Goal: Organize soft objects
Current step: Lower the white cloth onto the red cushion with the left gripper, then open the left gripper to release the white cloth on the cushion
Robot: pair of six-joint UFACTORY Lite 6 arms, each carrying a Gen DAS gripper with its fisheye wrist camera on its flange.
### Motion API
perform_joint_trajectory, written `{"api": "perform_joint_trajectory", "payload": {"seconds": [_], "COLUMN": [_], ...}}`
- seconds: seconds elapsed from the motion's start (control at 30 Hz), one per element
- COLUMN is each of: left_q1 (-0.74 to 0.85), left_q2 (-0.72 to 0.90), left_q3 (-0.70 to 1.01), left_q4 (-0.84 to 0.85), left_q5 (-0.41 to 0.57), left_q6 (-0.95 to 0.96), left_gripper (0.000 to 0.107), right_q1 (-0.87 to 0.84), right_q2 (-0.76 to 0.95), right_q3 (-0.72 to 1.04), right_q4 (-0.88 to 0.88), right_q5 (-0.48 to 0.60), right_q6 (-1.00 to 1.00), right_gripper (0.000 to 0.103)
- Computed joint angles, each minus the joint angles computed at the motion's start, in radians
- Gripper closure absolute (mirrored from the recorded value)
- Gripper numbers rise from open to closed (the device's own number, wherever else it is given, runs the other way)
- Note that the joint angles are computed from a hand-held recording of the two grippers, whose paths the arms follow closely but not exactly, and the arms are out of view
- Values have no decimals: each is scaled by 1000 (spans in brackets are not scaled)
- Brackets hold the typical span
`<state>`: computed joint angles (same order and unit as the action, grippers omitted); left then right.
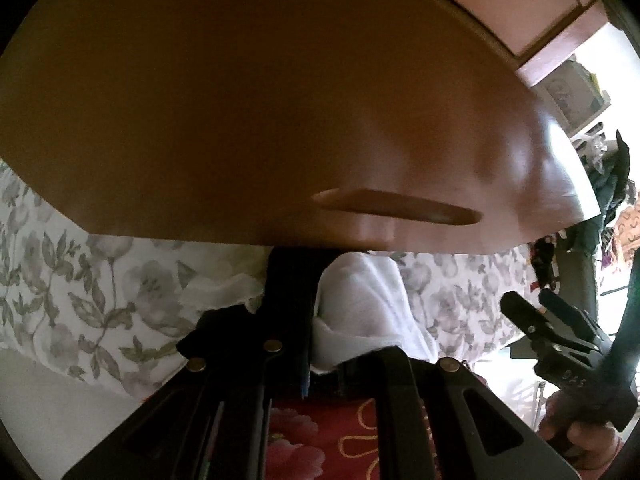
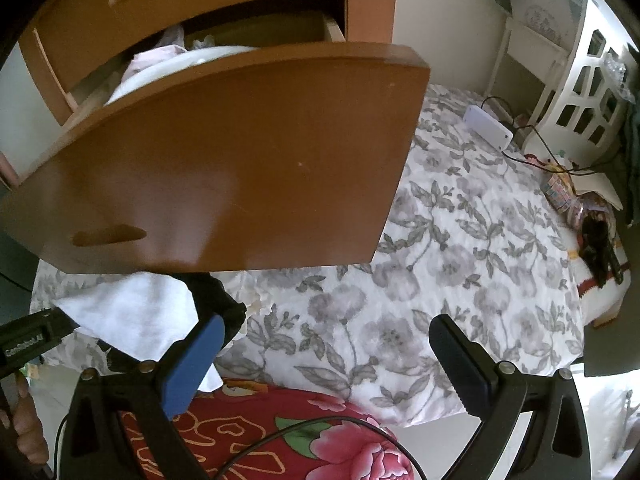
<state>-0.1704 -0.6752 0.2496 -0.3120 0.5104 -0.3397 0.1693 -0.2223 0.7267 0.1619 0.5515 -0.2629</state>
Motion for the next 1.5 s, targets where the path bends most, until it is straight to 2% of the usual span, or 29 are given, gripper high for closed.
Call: {"api": "perform_joint_trajectory", "payload": {"seconds": [0.4,0.6,0.77,0.9,1.03,1.23,1.3,1.33,1.37,1.5], "left_q1": [93,86,96,99,90,95,88,83,74,82], "left_q2": [100,153,158,152,145,121,129,131,131,120], "left_q3": [-34,-25,-30,-39,-53,-79,-79,-79,-78,-81], "left_q4": [-66,6,66,69,90,91,109,125,149,165], "left_q5": [-45,-58,-58,-54,-48,-52,-60,-64,-67,-69], "left_q6": [119,46,-12,-21,-62,-67,-91,-112,-144,-162], "left_gripper": [97,94,70,66,53,49,44,34,29,28], "right_q1": [37,50,57,59,60,62,61,60,59,61], "right_q2": [73,103,114,116,116,116,116,116,116,115], "right_q3": [17,23,22,19,18,17,16,15,14,14], "right_q4": [-41,-59,-66,-70,-73,-77,-75,-76,-75,-79], "right_q5": [-30,-41,-48,-50,-51,-52,-52,-53,-54,-59], "right_q6": [43,62,66,71,74,79,79,80,79,86], "right_gripper": [0,0,0,0,0,0,0,0,0,0]}}
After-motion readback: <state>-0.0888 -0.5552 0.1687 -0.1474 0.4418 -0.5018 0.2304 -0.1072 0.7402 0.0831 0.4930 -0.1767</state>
